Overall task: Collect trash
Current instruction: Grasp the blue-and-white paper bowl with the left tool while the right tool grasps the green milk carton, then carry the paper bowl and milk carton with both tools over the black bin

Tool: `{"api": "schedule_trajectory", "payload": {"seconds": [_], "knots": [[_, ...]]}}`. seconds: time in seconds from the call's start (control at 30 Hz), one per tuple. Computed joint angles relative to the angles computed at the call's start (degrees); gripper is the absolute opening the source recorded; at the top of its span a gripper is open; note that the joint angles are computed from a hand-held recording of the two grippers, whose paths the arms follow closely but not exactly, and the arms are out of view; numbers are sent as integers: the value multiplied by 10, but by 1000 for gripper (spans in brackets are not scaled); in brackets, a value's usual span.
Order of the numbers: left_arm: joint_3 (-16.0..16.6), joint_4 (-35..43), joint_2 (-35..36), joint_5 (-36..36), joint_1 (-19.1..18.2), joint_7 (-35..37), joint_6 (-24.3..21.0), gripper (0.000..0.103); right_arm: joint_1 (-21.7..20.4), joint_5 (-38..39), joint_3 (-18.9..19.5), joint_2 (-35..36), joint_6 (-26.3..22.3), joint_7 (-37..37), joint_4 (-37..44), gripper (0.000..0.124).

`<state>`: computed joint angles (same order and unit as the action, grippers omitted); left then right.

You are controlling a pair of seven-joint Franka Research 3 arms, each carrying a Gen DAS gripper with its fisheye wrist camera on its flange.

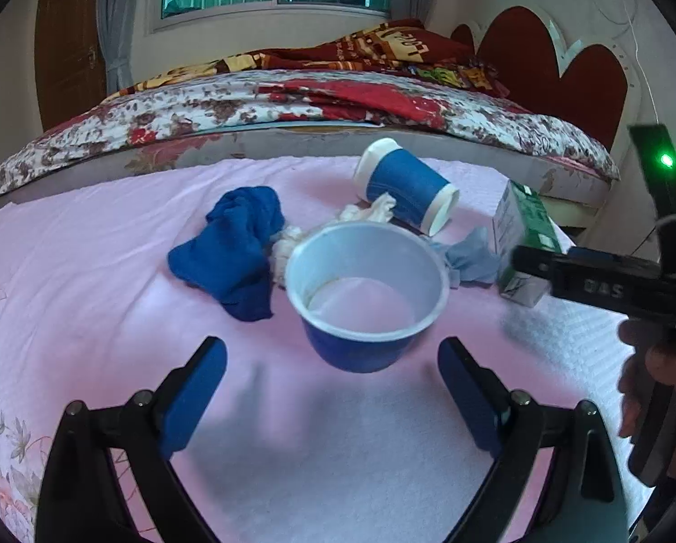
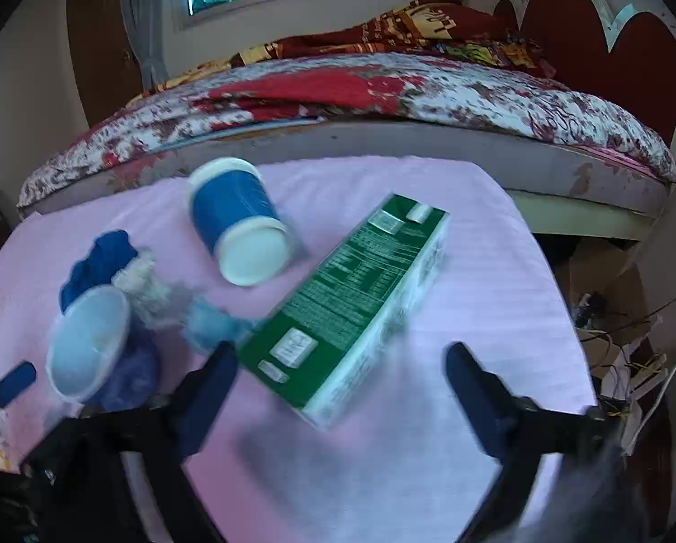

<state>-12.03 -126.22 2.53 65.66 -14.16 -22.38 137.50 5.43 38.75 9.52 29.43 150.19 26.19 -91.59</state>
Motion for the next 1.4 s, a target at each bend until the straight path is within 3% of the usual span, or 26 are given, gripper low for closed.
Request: {"api": "schedule_trajectory", "payload": {"seconds": [0.07,0.2,0.43,0.63,0.8,0.93,1.17,1.23,1.4], "knots": [[2,3,3,0,2,3,6,95,-5,7,-6,-3,41,-1,-9,84],[8,26,20,-1,7,25,12,95,-25,11,-3,14,-1,11,29,83],[23,61,57,-34,8,71,19,95,-11,-20,-5,40,-20,16,67,80],[31,48,49,-11,7,39,33,93,4,-45,-8,60,-26,39,89,68],[34,39,42,16,14,6,54,88,2,-61,-9,55,-51,49,89,44],[34,45,51,3,22,21,70,88,-14,-38,1,29,-53,17,55,42],[38,60,63,-19,18,38,58,92,-18,-21,-6,12,-55,-11,30,42],[42,50,57,7,19,18,85,76,-23,-12,-4,8,-60,-23,25,41],[34,38,43,25,13,15,72,76,-35,22,2,-19,-54,-74,-12,41]]}}
